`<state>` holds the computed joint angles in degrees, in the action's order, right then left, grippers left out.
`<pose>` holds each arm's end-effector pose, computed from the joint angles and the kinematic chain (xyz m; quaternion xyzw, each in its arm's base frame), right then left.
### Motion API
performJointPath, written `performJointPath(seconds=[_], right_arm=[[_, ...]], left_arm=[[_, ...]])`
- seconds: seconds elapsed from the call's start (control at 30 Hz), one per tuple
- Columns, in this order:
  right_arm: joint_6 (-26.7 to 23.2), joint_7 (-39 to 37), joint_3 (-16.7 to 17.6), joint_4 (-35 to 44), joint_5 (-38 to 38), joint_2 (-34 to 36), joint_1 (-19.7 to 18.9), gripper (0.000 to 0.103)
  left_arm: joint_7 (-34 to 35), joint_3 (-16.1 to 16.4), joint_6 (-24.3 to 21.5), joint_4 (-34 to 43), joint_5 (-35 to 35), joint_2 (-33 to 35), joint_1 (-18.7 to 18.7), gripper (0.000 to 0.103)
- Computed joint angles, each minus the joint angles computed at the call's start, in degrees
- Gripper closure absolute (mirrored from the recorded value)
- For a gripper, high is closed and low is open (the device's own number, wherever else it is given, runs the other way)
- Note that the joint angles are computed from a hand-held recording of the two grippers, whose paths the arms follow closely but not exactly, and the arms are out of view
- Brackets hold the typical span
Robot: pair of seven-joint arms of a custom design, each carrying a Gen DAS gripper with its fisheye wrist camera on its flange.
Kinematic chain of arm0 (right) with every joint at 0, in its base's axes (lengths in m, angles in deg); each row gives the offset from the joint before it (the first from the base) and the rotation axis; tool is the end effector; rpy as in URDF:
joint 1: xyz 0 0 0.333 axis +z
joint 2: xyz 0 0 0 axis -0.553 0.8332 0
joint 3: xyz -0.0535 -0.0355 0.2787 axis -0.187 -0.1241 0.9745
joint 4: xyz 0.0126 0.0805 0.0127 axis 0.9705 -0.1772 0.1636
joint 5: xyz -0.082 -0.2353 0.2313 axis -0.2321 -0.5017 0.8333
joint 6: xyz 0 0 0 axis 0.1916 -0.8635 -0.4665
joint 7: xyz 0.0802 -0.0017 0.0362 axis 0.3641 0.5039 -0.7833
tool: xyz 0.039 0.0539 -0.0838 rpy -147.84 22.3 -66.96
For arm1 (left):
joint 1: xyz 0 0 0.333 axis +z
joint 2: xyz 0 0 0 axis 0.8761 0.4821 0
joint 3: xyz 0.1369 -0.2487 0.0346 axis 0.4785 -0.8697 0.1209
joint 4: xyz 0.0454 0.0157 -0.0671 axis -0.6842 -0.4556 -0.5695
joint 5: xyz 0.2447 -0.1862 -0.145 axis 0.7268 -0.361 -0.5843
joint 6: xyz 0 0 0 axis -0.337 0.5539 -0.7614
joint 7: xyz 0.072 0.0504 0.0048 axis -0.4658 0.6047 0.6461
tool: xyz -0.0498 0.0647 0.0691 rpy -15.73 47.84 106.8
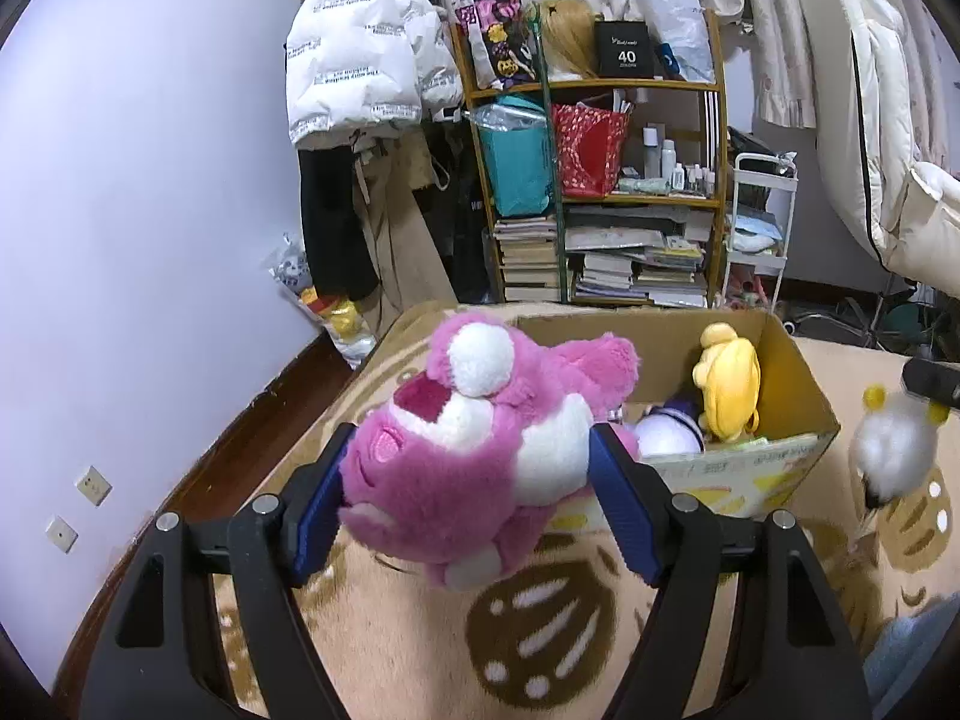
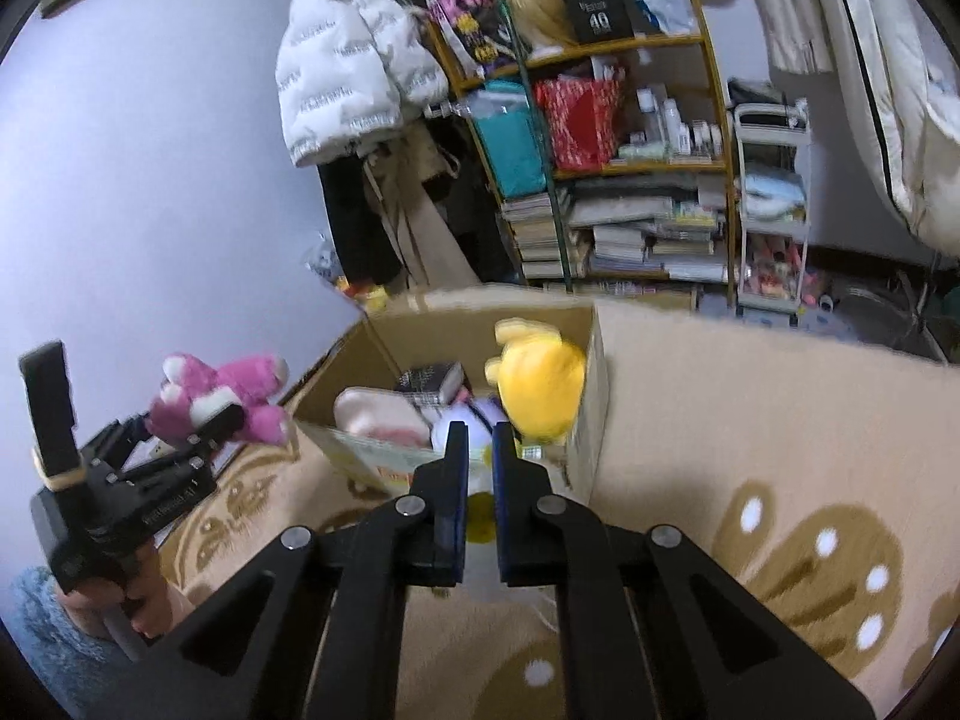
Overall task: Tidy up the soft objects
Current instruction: 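Lift the pink bear with left tool while right tool carries the white plush over the box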
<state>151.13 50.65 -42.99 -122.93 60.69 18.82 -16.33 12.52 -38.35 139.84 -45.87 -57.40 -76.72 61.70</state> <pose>0.5464 0.2199 0.6081 -0.5823 0.6715 -0.1986 0.4130 0.5904 -0.0339 0.6065 -0.5594 0.6885 -0.2893 0.3596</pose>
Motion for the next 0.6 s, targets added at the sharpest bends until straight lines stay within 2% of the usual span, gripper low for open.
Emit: performJointPath(seconds=[0.13, 0.33, 0.6], right_arm=[[-0.9, -1.4, -0.3, 5.5, -1.5, 2.0, -0.1, 0.095], [-5.3, -6.1, -0.9, 19.6, -2.1, 8.7, 0.2, 0.095], [-11.3, -11.4, -2.1, 40.2, -0.1, 20.4, 1.2, 0.095]], left_arm=[[1.5, -0.5, -0.8, 4.8, -2.3, 2.6, -0.2, 0.028], [0.9, 0.2, -0.7, 13.3, -1.5, 7.2, -2.0, 0.028], [-2.6, 2.1, -5.3, 30.4, -0.1, 17.1, -4.6, 0.028]])
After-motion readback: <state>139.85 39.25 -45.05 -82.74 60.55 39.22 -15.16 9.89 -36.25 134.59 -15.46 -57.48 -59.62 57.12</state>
